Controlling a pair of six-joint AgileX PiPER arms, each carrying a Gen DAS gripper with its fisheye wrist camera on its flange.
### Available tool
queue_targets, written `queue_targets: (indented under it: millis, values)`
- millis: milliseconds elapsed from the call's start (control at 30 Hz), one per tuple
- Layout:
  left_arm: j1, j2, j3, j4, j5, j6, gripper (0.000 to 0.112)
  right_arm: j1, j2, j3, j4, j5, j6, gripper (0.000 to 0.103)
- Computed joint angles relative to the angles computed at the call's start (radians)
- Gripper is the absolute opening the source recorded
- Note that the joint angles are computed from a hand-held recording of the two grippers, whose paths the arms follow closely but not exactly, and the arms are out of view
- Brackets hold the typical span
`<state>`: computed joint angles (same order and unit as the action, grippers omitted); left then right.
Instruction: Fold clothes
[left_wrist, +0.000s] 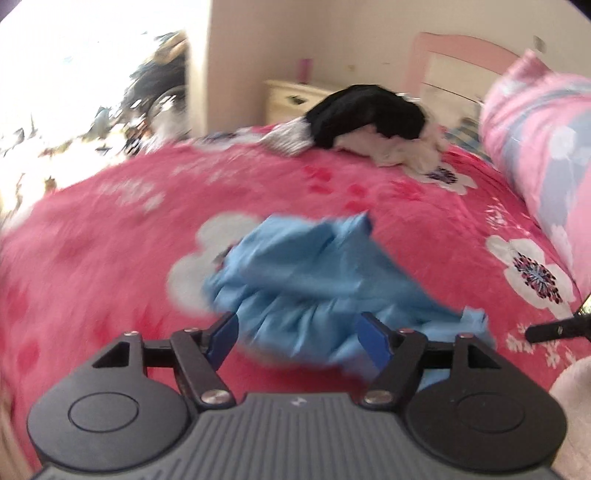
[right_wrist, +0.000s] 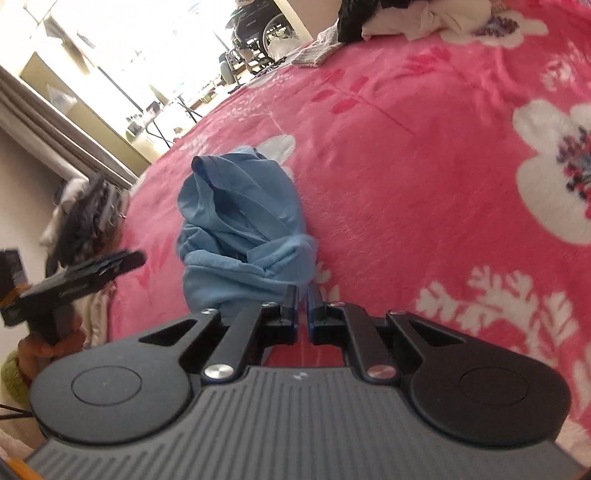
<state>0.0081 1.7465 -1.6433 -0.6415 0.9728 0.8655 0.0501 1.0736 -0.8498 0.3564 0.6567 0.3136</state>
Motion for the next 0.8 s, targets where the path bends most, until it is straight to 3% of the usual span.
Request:
queue_targets:
  millis: [167,300,367,433,567,667,700,733,800]
  values:
    - [-0.131,0.136,-0.193,0.084,-0.021,-0.039,0.074,-0.031,0.011,0.024,0.112,-0.070,-0.103,0.008]
    - [-0.189,0.233,-0.319,0.138,0.021,-0.007,0.073,-0.053,0.054,-0.007,0.144,-0.079,-0.158,0.033]
    - [-0.208,0.267,-0.353,0.165,0.031,0.018,0.071,-0.071,0.079,-0.016,0.176,-0.083,-0.190,0.039]
    - [-0.221,0.289,-0.367,0.200,0.021,0.024,0.061,-0.091,0.101,-0.018,0.219,-0.084,-0.225,0.043]
    - [-0.228,0.389,-0.505,0.230,0.077,0.005,0.050,-0.131,0.156,-0.013,0.329,-0.074,-0.301,0.047]
    - [-0.228,0.454,-0.602,0.218,0.128,-0.004,0.039,-0.164,0.214,-0.017,0.411,-0.056,-0.330,0.059]
    - [-0.227,0.477,-0.635,0.210,0.148,-0.018,0.030,-0.178,0.240,-0.022,0.432,-0.053,-0.309,0.066]
    - [-0.223,0.493,-0.658,0.203,0.164,-0.032,0.024,-0.197,0.258,-0.016,0.487,-0.053,-0.323,0.070]
    - [-0.212,0.513,-0.683,0.182,0.178,-0.082,0.022,-0.239,0.290,0.009,0.666,-0.045,-0.429,0.074]
